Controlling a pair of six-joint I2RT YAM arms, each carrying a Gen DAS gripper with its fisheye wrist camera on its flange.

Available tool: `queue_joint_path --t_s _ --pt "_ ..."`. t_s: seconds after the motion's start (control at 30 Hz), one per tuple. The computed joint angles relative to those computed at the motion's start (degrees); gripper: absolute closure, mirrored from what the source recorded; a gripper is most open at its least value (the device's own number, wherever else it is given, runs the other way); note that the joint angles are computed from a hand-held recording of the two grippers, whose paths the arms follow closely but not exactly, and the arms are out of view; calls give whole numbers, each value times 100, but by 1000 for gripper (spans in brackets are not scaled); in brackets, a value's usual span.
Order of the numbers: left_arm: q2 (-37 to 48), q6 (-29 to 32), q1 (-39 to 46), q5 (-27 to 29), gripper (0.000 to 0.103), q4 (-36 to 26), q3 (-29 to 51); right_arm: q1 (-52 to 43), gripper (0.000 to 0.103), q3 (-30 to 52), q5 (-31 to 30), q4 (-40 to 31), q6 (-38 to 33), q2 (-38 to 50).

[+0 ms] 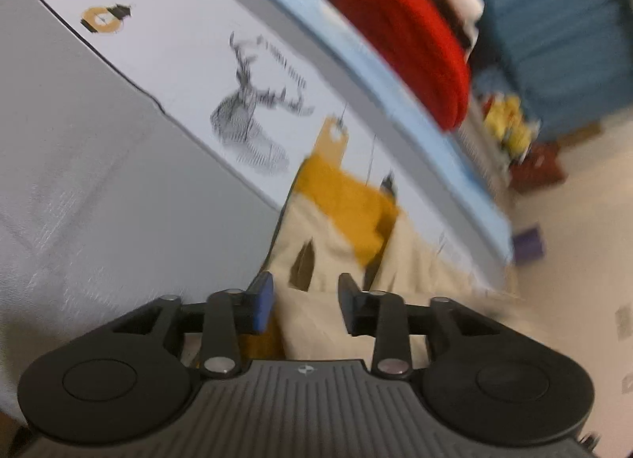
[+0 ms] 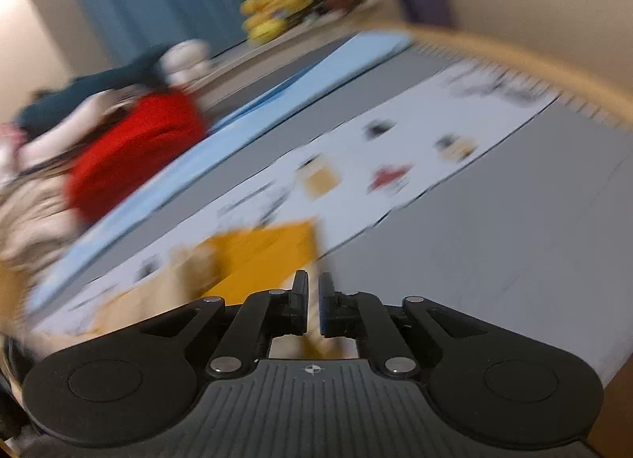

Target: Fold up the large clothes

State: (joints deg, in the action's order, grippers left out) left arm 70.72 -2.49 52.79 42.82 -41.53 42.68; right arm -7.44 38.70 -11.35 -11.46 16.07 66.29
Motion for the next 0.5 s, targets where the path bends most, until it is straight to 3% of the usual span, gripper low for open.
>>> queue_joint_path --t_s 0.03,0.1,0.17,0.23,0.4,0.5 --pt "-159 88 196 88 64 158 -240 -1 93 -117 -5 162 20 -38" --pt "-142 294 275 -250 64 -173 -235 -69 93 -526 -171 442 -138 -356" --pt "-468 609 389 -98 64 -220 -359 -100 93 -1206 -190 732 -496 -1009" --pt "-745 1051 260 -299 64 -281 -441 -174 93 -1880 -177 953 -694 -1636" --pt "-1137 1554 157 -689 64 -416 -681 85 91 -2262 483 355 -875 -2793" --pt "-1583 1477 244 -656 64 -346 -951 389 91 -2041 797 -328 -888 -3088"
